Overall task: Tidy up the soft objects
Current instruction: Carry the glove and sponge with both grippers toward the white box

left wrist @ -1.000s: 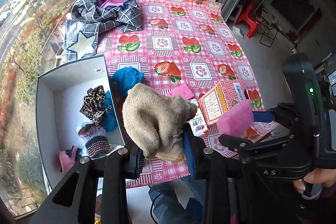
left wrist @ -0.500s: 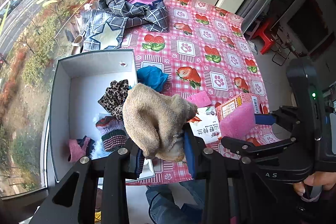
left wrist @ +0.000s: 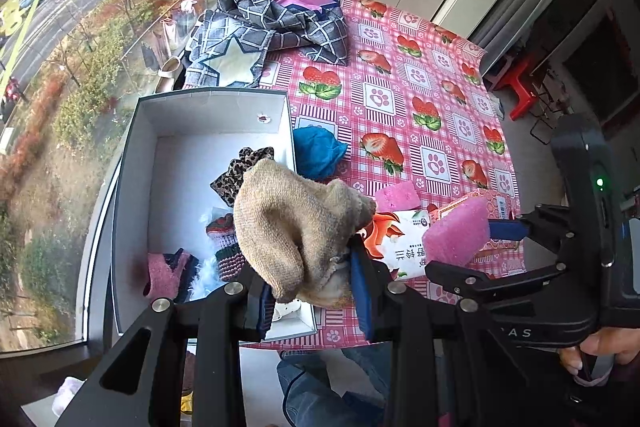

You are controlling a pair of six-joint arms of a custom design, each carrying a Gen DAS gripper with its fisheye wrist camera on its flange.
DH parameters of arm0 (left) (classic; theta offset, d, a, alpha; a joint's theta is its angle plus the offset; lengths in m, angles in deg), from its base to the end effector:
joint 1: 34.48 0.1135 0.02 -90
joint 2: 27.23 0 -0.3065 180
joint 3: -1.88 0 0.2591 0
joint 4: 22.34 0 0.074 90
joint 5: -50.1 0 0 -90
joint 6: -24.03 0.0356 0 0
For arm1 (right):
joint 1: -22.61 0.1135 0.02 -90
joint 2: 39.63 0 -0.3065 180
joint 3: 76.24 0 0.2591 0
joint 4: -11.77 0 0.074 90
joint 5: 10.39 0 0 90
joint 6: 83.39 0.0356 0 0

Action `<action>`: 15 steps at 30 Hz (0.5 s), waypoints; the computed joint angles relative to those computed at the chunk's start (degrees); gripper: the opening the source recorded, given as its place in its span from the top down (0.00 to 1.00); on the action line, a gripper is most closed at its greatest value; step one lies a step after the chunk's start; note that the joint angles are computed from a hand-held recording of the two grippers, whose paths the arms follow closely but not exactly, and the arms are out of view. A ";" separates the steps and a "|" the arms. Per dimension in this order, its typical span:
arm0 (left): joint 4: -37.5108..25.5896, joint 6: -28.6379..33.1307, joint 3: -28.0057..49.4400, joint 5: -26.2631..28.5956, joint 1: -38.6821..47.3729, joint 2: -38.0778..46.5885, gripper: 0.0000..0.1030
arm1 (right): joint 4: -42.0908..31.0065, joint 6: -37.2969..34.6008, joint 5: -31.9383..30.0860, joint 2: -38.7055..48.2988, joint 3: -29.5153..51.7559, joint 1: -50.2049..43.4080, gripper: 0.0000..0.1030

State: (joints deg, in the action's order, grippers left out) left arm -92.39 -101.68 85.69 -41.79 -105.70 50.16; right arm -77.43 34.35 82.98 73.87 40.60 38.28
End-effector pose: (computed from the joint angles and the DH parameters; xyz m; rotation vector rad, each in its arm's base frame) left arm 0.0846 -0.2451 0.3434 0.8432 2.6689 -0.4994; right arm 0.3942 0.1084 0.3004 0.3241 3.0352 -0.0426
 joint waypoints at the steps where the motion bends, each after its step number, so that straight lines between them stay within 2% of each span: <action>1: -0.05 -0.14 -0.19 -0.03 0.18 -0.26 0.66 | -0.15 -0.23 -0.03 0.28 0.39 0.06 0.31; 15: -0.24 -1.62 -2.71 -0.38 2.78 -3.02 0.66 | -2.52 -2.45 0.24 4.04 6.15 1.55 0.31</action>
State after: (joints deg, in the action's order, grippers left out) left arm -92.63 -103.31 82.98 -42.17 -102.92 47.13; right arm -79.95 31.90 83.23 77.92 46.75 39.83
